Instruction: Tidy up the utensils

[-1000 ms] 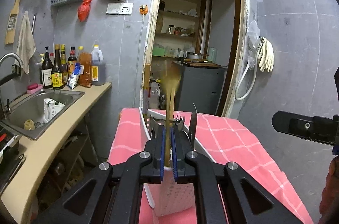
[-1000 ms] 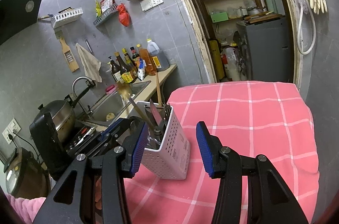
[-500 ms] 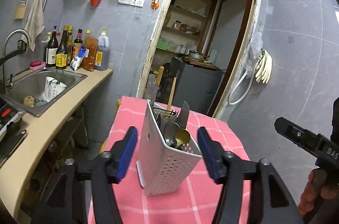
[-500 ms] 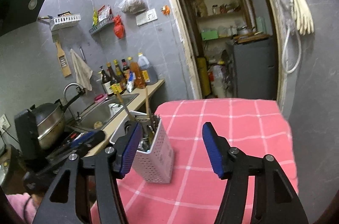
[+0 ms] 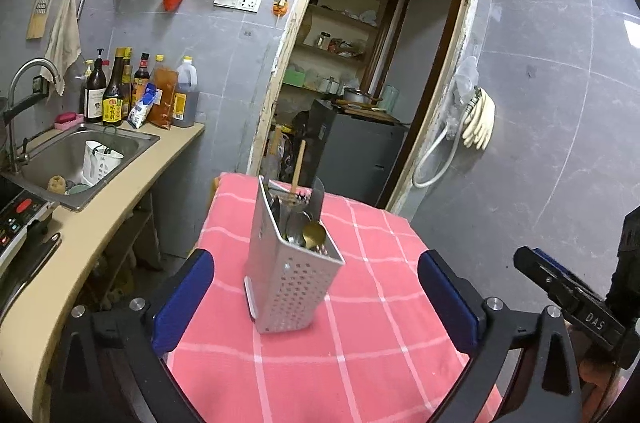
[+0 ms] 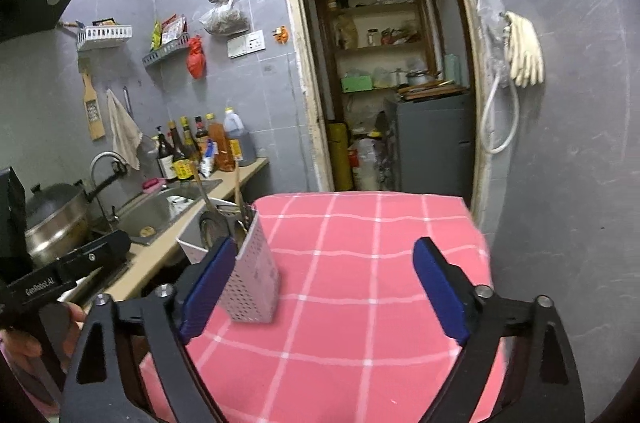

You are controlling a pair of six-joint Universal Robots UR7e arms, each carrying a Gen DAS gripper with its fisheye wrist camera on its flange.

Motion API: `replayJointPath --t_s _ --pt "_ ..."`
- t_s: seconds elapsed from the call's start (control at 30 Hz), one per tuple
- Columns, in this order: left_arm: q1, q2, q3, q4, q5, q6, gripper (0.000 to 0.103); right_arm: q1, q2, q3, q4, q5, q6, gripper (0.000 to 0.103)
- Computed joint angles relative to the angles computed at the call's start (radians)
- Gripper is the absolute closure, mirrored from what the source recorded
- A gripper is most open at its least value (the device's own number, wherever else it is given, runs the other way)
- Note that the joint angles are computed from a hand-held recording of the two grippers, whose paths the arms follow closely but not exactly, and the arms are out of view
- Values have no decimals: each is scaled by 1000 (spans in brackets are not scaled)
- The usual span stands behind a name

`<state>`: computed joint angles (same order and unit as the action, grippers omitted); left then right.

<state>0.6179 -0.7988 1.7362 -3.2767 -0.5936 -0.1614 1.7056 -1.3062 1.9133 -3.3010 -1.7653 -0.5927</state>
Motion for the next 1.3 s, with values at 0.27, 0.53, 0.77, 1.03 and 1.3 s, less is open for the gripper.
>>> replayJointPath --t_s 0.27,0.53,0.77,1.03,1.3 --pt "-35 3 52 -21 40 23 1 16 -56 73 -58 -84 -31 8" --pt "-60 13 85 -55 62 20 1 7 -85 118 -97 -103 -23 2" --pt "-63 14 97 -37 69 -14 1 -5 -91 123 -81 -106 -26 2" --pt "-64 23 92 -33 74 -9 1 -18 -86 116 -47 -101 -12 2" --pt "-63 27 85 -26 71 -12 1 -21 -79 113 -51 -98 -12 2"
